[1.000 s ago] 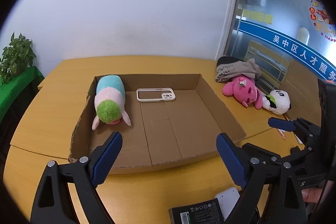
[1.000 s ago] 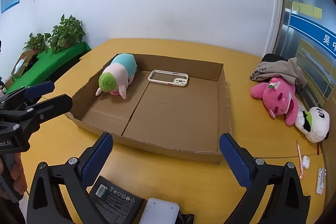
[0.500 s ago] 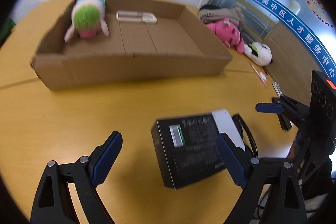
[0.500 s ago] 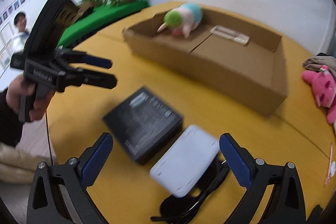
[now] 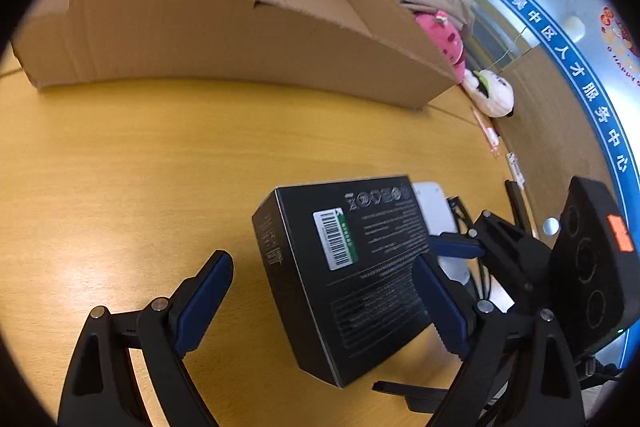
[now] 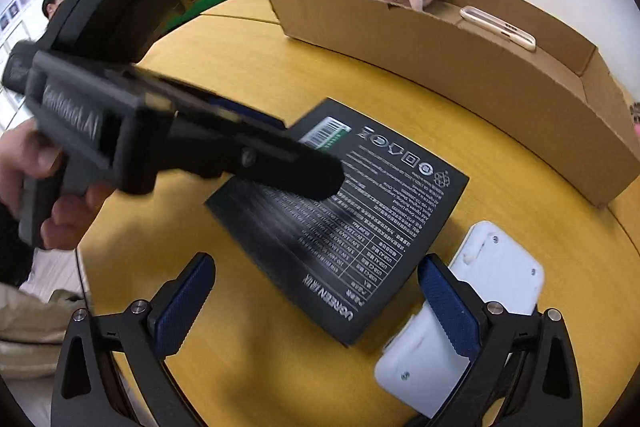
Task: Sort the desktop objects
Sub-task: 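Lower the left gripper onto the black UGREEN box and close it, then lift the black box with the left gripper and carry it over the cardboard box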
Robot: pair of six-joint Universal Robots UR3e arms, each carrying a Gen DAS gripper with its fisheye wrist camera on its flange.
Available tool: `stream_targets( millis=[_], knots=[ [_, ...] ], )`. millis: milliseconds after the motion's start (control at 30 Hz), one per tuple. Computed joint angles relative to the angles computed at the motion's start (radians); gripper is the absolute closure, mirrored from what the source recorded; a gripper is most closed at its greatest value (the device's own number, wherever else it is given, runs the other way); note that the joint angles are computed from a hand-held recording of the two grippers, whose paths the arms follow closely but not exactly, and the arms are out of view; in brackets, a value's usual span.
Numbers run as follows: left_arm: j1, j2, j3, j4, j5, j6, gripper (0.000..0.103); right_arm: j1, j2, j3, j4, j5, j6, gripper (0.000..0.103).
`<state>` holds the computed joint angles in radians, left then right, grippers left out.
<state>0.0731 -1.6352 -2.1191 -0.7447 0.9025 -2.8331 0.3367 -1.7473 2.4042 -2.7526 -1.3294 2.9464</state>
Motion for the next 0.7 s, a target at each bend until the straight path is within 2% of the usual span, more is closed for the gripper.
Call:
stream_targets(
  millis=[67, 233, 400, 567, 700],
  knots=[
    [0.006, 0.008, -0.028, 0.027, -0.023, 0.006, 0.013, -0.007, 0.005, 0.011, -0.014, 0.018, 0.002, 0.001],
    [-0.024, 0.014, -0.047, 0.100, 0.014, -0.037, 0.016, -0.003, 0.053, 0.018, -0.095, 0.014, 0.044, 0.003],
    [-0.019, 0.010, -0.069, 0.150, 0.004, -0.078, 0.021, 0.010, 0.068, 0.013, -0.121, 0.003, 0.078, 0.003],
    [-0.022, 0.004, -0.054, 0.134, 0.007, -0.081, 0.021, 0.037, 0.074, -0.021, -0.086, -0.016, 0.096, 0.002],
    [-0.014, 0.001, -0.049, 0.114, -0.004, -0.054, 0.020, 0.024, 0.096, -0.041, -0.064, -0.006, 0.060, 0.003]
  ],
)
